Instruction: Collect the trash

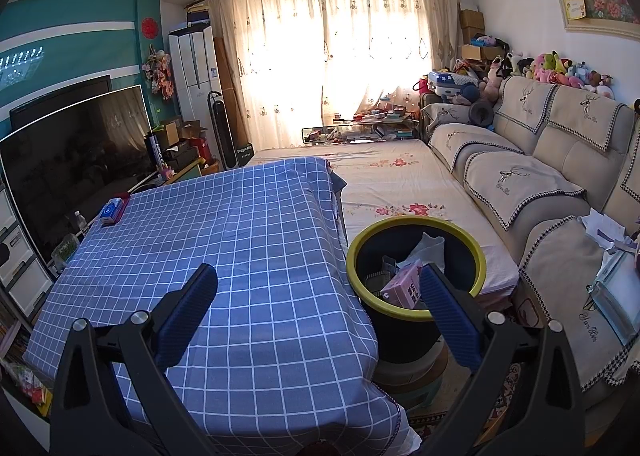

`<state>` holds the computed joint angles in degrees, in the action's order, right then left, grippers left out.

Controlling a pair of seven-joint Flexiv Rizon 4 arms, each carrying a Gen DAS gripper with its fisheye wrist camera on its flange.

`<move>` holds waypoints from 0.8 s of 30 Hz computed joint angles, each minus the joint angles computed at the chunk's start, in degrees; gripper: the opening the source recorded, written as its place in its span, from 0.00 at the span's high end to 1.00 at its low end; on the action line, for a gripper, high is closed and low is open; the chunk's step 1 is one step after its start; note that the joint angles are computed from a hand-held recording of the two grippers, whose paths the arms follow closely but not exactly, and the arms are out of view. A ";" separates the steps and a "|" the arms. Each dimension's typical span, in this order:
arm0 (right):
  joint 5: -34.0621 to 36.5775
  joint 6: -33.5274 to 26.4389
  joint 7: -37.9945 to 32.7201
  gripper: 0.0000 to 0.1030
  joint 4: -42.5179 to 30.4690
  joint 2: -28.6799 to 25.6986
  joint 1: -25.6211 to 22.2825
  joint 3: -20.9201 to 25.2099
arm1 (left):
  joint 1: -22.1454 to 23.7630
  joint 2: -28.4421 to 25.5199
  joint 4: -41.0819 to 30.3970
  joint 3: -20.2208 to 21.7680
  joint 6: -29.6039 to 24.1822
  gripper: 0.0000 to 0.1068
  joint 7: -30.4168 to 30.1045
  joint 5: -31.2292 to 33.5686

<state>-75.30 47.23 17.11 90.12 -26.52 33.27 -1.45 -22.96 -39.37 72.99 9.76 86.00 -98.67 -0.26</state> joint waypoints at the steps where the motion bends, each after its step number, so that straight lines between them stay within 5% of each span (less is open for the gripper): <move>1: -0.04 0.01 0.12 0.07 0.00 -0.09 0.03 0.00 | 0.02 0.00 -0.07 0.00 -0.09 0.08 0.01 0.01; 19: 0.29 0.36 0.16 0.07 -0.19 -0.67 0.03 -0.10 | 1.17 -0.80 -0.06 -1.57 0.44 0.08 1.05 -0.48; 24: 1.87 1.54 -1.81 0.07 -1.37 -1.65 -0.27 -0.21 | 2.61 -2.30 -2.84 -3.47 -3.39 0.08 2.37 -2.31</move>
<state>-73.43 48.77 15.31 88.74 -28.17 33.01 -1.66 -20.35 -41.68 70.14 6.29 82.61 -96.30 -2.57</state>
